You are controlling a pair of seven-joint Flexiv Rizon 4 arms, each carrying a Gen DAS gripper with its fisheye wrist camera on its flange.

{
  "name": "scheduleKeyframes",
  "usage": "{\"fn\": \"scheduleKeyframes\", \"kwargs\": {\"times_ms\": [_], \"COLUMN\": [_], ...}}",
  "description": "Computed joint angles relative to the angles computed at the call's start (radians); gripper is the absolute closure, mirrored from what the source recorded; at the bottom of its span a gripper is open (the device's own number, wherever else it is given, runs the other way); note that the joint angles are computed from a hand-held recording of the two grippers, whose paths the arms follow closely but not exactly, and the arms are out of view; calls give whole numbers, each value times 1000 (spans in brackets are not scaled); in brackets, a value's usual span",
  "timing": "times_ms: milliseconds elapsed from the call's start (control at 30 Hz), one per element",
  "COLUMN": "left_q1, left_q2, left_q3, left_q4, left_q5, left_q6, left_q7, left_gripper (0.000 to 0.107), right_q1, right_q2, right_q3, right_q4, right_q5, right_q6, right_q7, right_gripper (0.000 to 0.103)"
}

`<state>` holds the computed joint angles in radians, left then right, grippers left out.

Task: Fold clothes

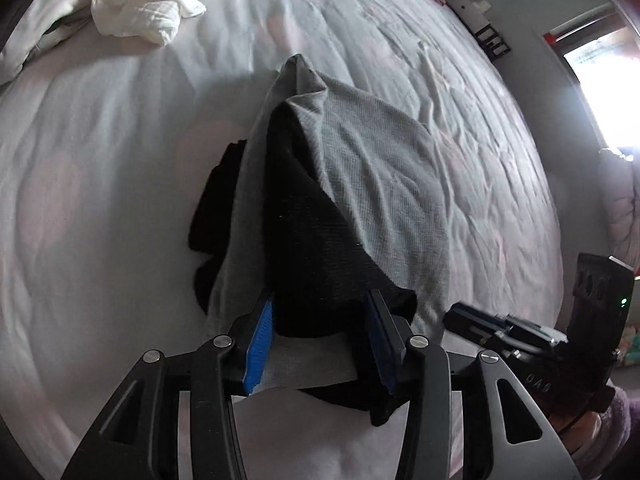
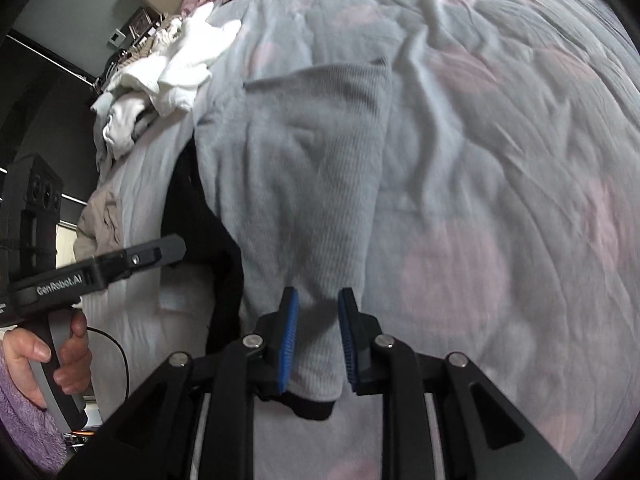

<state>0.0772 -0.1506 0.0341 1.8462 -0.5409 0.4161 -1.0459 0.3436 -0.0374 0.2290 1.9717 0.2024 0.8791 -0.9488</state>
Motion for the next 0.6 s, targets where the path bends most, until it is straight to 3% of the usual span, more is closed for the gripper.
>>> {"fn": "scheduleKeyframes", "kwargs": {"times_ms": [33, 100, 200, 400, 467, 567, 600], "left_q1": [0, 4, 12, 25, 31, 37, 38], "left_q2": [1, -1, -2, -35, -53, -49, -44], "left_q3": [1, 5, 12, 24, 25, 27, 29], "left_q4": [0, -12, -33, -61, -60, -52, -52], "left_q5": [2, 26, 66, 178, 187, 197, 206], "left_q6": [2, -5, -20, -25, -21, -3, 1], "left_q7": [1, -1, 2, 6, 4, 22, 24], "left_gripper": [89, 91, 94, 94, 89, 73, 63], "right_q1": [0, -1, -2, -2, -4, -11, -13], "right_q2": [6, 17, 31, 23, 11, 2, 4], "right_q3": [0, 0, -1, -8, -9, -8, -8], "right_q4": [8, 24, 40, 27, 26, 30, 30], "right_q5": [-13, -30, -43, -41, -18, 17, 25], "right_q6": [2, 18, 33, -41, -49, -53, -54], "right_q7": [10, 26, 40, 32, 26, 19, 17], "right_gripper": [81, 72, 37, 36, 37, 38, 38]}}
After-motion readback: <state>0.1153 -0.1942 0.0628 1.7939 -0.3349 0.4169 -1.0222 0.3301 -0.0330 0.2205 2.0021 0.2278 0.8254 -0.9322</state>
